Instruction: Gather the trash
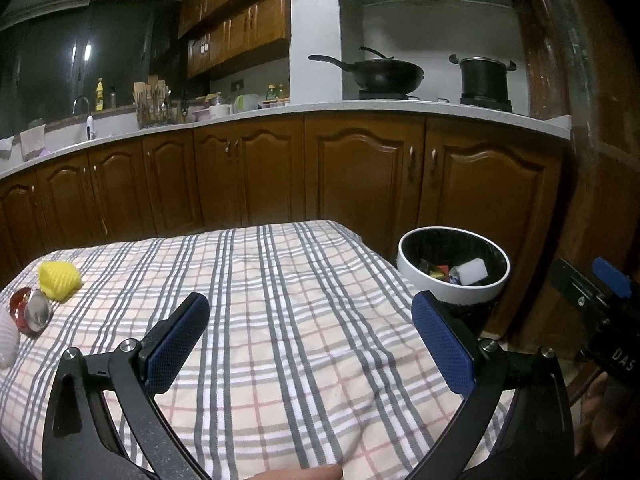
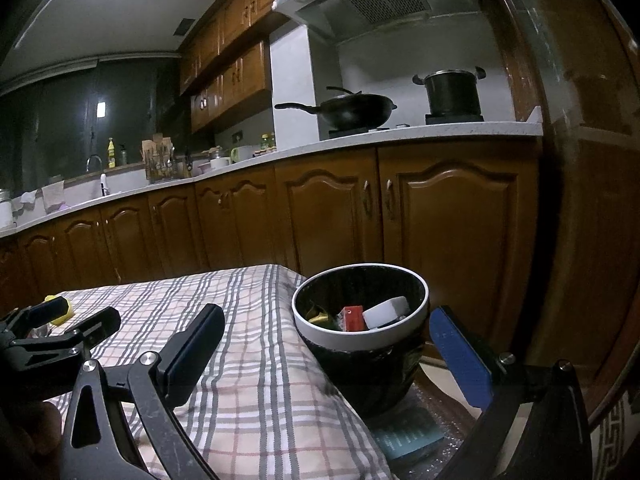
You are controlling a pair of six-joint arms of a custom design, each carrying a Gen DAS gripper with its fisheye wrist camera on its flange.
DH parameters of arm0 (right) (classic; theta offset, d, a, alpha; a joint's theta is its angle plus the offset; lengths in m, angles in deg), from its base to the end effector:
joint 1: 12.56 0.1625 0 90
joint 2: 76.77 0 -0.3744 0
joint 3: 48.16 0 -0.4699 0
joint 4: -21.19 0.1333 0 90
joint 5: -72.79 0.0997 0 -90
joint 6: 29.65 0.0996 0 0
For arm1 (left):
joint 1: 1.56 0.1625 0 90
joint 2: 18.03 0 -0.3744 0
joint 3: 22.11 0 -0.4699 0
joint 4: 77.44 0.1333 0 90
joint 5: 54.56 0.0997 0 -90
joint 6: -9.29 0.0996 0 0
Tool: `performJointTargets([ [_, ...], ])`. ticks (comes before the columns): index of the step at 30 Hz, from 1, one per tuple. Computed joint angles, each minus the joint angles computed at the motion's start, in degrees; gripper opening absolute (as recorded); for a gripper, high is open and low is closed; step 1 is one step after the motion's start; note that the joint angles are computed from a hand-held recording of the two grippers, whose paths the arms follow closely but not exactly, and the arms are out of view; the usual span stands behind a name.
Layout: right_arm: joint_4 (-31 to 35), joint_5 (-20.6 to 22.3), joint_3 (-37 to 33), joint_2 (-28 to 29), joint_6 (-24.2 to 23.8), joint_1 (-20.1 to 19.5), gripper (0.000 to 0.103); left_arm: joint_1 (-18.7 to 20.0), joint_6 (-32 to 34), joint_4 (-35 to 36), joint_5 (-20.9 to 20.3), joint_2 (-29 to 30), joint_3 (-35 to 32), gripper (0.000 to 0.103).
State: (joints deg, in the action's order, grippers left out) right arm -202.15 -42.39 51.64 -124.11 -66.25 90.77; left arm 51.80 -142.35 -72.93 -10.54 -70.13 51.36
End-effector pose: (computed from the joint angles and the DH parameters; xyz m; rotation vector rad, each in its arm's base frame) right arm 0.2371 -0.6065 0.1494 0.4944 -1.9555 1.5648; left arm -0.2452 -0.6730 0.1668 0.6503 2.0476 -1.3606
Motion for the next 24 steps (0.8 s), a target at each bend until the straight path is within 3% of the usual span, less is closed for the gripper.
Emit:
performJointTargets([
  [24,0.2,-0.1,0.2,-0.1,0.6,0.2,0.103,-0.2,0.7,-0.2,-0.3,-0.3,0.4,0.103],
])
